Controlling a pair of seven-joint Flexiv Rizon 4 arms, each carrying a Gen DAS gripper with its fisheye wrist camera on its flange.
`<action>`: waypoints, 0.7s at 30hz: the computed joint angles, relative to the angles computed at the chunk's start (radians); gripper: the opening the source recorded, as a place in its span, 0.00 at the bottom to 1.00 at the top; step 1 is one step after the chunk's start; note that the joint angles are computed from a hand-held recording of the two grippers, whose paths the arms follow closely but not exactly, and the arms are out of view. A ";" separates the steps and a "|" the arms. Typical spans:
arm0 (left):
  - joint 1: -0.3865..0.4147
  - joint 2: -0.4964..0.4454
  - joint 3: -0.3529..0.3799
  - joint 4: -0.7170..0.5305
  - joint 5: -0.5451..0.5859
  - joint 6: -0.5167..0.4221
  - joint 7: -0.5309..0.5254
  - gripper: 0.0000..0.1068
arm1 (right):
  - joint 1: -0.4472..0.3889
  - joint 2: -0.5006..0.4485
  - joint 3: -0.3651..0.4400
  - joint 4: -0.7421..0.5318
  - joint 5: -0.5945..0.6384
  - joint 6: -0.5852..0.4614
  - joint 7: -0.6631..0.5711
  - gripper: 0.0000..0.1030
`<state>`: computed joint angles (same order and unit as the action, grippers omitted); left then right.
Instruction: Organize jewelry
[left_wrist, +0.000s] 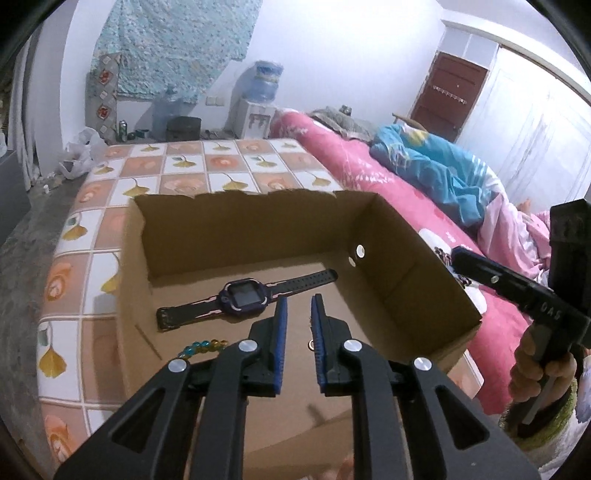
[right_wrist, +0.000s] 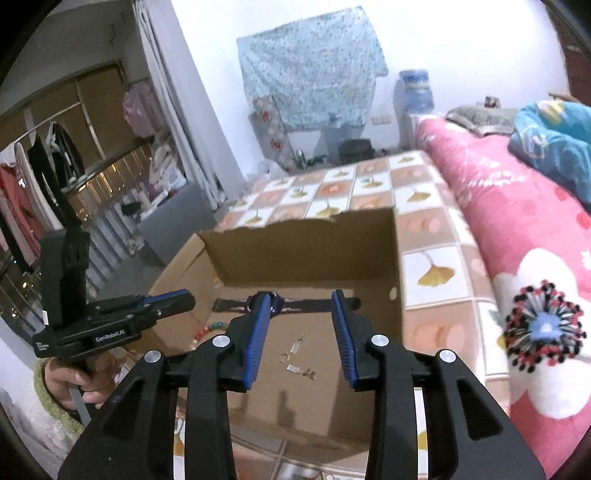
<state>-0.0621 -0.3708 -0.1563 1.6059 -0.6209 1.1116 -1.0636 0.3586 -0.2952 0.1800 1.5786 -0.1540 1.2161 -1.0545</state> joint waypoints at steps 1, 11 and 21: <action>0.003 0.014 -0.004 0.018 -0.012 0.010 0.009 0.13 | 0.001 0.007 -0.004 0.007 -0.005 0.007 0.005 0.34; -0.012 0.158 -0.001 0.202 -0.165 0.087 0.154 0.36 | 0.022 0.112 -0.011 0.147 -0.104 0.074 0.063 0.56; -0.086 0.260 0.054 0.338 -0.179 0.048 0.231 0.66 | 0.002 0.218 0.014 0.288 -0.113 0.005 0.136 0.72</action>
